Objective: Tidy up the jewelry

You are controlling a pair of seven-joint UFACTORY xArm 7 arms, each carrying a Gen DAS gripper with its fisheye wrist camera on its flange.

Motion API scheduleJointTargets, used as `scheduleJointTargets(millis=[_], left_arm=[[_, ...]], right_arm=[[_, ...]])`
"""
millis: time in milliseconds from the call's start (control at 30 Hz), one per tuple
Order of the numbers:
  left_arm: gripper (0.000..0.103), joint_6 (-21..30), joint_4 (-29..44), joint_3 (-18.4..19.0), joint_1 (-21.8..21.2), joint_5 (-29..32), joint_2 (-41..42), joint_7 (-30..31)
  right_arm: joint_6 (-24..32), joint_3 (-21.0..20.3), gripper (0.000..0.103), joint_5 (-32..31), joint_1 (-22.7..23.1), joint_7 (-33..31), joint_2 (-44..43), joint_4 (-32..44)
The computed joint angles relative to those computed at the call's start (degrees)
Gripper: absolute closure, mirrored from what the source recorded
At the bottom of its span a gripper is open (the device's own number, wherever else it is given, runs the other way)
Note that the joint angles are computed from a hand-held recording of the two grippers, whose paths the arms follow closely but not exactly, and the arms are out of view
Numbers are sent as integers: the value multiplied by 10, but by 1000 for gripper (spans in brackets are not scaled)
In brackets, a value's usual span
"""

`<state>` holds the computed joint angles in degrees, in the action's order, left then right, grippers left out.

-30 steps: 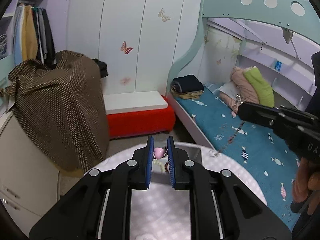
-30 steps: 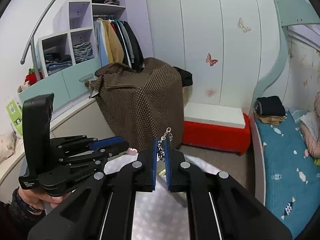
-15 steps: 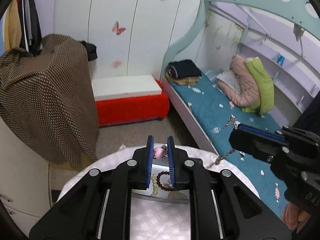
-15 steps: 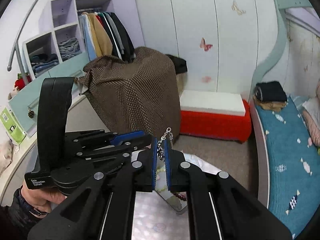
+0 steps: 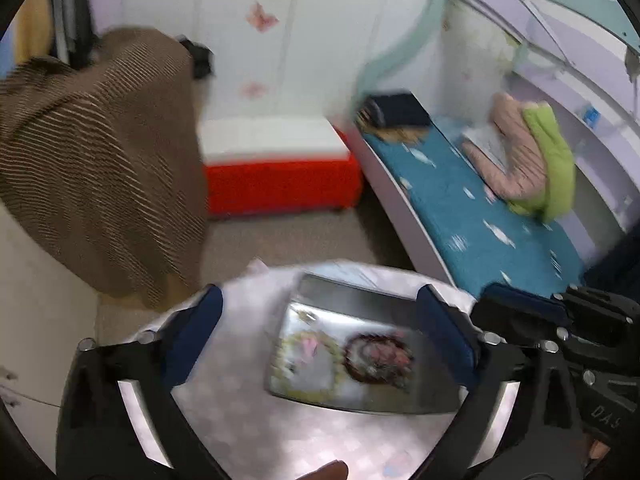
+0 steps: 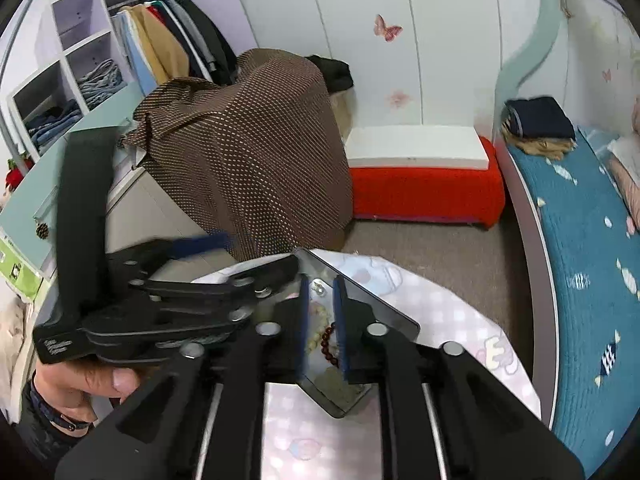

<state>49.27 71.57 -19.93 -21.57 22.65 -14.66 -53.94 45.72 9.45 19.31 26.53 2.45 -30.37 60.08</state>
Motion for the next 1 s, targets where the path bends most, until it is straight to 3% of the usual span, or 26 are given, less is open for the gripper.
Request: scheduleJointTargets(millis=[100, 133, 167, 200, 367, 567, 733, 1000], left_arm=[[6, 9, -15, -4, 0, 1, -27, -9], [5, 16, -21, -11, 5, 11, -39, -21], [5, 21, -23, -18, 9, 18, -46, -30], [5, 28, -29, -23, 12, 23, -61, -40], [5, 93, -50, -72, 39, 52, -142, -86], [5, 177, -44, -136, 62, 49, -229, -96], [5, 248, -15, -195, 89, 21, -297, -85], [5, 363, 59, -276, 147, -55, -399, -75]], right_arm=[[3, 0, 49, 0, -3, 11, -9, -5], [1, 0, 27, 1, -5, 18, -17, -10], [-7, 4, 11, -2, -12, 32, -29, -18], [-17, 5, 7, -2, -14, 41, -42, -28], [-11, 11, 7, -18, -25, 86, -81, -42], [-1, 33, 7, -53, -35, 131, -160, -70], [33, 61, 7, -91, -45, 169, -251, -90], [139, 102, 7, -114, -41, 205, -404, -105]])
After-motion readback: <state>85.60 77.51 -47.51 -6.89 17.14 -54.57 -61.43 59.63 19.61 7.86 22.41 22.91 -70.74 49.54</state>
